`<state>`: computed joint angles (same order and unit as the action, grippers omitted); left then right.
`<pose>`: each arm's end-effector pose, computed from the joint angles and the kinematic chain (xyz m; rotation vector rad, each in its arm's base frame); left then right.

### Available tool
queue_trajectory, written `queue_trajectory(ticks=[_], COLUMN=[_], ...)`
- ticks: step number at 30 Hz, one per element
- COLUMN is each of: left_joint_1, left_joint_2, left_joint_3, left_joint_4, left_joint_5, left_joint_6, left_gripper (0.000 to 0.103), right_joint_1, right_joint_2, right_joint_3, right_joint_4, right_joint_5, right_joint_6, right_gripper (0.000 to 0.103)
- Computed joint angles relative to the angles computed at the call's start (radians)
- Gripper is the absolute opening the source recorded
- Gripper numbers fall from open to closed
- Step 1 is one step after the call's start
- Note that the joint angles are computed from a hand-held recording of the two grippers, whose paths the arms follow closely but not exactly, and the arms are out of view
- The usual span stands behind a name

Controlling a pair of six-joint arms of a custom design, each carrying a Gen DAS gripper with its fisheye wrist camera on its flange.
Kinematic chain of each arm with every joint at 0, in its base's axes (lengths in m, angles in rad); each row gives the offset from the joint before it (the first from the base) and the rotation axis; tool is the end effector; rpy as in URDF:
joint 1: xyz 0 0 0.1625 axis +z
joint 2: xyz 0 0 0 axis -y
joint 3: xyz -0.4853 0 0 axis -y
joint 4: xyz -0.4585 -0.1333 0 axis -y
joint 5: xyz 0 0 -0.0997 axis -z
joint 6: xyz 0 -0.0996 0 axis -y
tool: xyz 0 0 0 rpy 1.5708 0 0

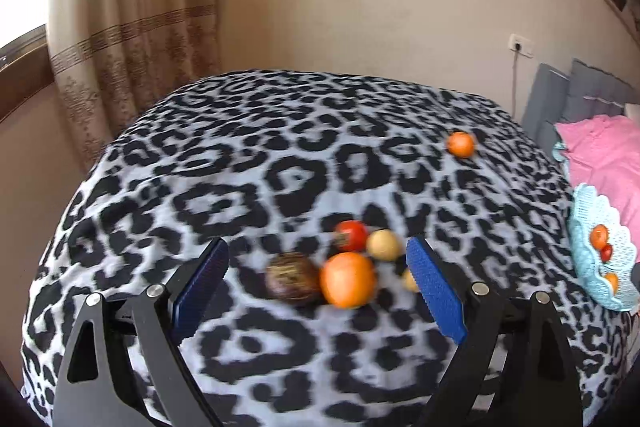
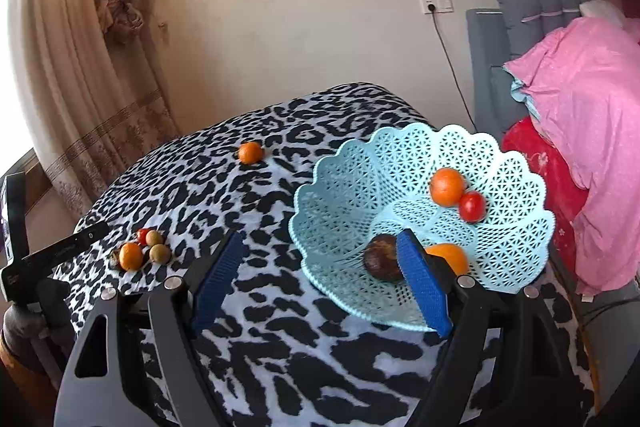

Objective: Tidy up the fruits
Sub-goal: 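Move left tool back to the fruit cluster while right tool withdraws from basket, then close left tool on the brown dried fruit in the cluster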

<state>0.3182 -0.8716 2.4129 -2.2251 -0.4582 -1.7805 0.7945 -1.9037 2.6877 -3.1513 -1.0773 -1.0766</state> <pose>-0.2672 -0.3224 -0.0295 0.0473 2.0325 -1.1604 -0.0804 -0.3394 0.3073 0.6476 -2.4770 1.1562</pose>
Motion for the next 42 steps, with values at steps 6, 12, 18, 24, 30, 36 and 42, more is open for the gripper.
queue_trajectory(ticks=[6, 12, 18, 24, 30, 36, 42], left_joint_1=[0.012, 0.029, 0.051, 0.083, 0.102, 0.101, 0.084], left_joint_2=[-0.023, -0.016, 0.006, 0.022, 0.036, 0.077, 0.092], left_joint_3=[0.032, 0.061, 0.070, 0.064, 0.065, 0.102, 0.133], left_joint_4=[0.037, -0.036, -0.125, -0.183, -0.277, -0.552, -0.662], left_joint_5=[-0.026, -0.045, -0.049, -0.062, -0.058, -0.070, -0.061], left_joint_6=[-0.040, -0.012, 0.055, 0.124, 0.233, 0.415, 0.432], left_gripper=[0.082, 0.075, 0.074, 0.074, 0.066, 0.041, 0.037], right_joint_1=[0.007, 0.030, 0.057, 0.085, 0.115, 0.159, 0.212], right_joint_2=[0.004, 0.025, 0.045, 0.067, 0.086, 0.115, 0.151], right_joint_3=[0.020, 0.032, 0.041, 0.045, 0.051, 0.046, 0.044], right_joint_4=[-0.001, -0.006, -0.023, -0.046, -0.059, -0.052, -0.059], right_joint_5=[-0.017, -0.050, -0.080, -0.109, -0.139, -0.186, -0.231], right_joint_6=[-0.016, -0.018, -0.032, -0.030, -0.038, -0.016, 0.010], right_gripper=[0.081, 0.081, 0.081, 0.081, 0.081, 0.081, 0.081])
